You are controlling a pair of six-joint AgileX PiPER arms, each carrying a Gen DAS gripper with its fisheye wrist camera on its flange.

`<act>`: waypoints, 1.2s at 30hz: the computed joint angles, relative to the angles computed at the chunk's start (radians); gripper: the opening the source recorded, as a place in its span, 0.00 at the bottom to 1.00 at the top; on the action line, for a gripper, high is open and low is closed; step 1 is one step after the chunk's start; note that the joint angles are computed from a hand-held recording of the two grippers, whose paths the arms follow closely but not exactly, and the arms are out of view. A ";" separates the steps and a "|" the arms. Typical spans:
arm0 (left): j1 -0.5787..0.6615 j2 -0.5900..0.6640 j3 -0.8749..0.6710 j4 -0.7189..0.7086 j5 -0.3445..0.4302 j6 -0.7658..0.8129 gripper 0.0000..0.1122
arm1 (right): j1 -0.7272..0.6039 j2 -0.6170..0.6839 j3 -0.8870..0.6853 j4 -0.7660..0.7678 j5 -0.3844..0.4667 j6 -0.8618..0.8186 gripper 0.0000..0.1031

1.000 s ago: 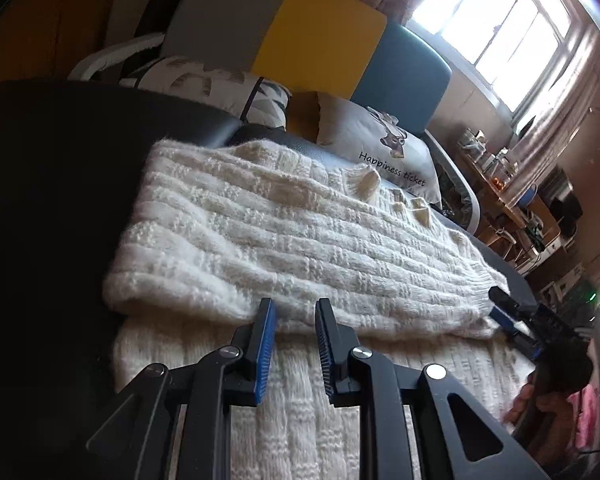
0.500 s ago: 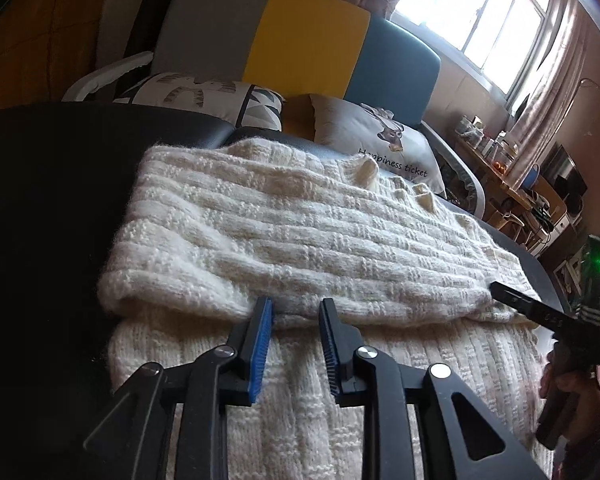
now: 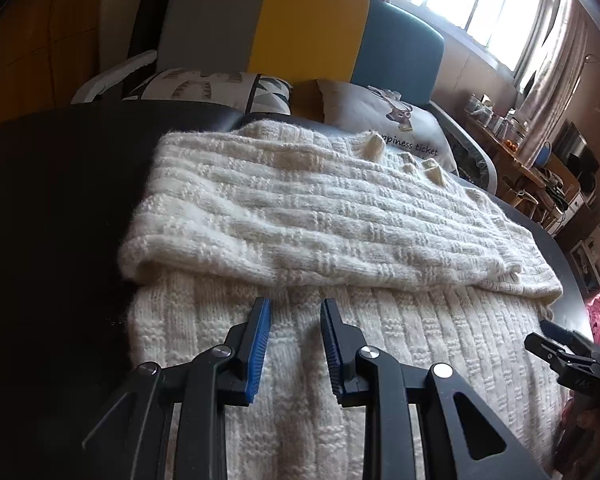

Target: Fold clothes

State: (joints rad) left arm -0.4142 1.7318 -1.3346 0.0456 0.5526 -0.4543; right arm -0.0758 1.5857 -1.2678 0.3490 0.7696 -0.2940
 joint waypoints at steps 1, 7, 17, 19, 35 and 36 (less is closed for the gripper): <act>0.009 -0.008 0.004 -0.069 -0.008 0.050 0.23 | -0.038 0.000 0.005 0.100 0.020 -0.067 0.89; -0.033 0.040 -0.148 -0.375 0.019 0.434 0.24 | -0.301 0.020 0.082 0.700 0.202 -0.295 0.91; -0.193 0.326 -0.612 -0.186 0.239 0.397 0.24 | -0.342 0.089 0.129 1.012 0.116 -0.392 1.00; -0.189 0.339 -0.616 -0.198 0.245 0.384 0.24 | -0.319 0.099 0.102 0.976 0.063 -0.365 1.00; -0.169 0.283 -0.402 -0.261 0.133 0.386 0.24 | -0.282 0.150 0.049 0.900 -0.114 -0.328 0.76; -0.167 0.279 -0.393 -0.269 0.126 0.389 0.24 | -0.291 0.145 0.063 0.944 -0.118 -0.355 0.79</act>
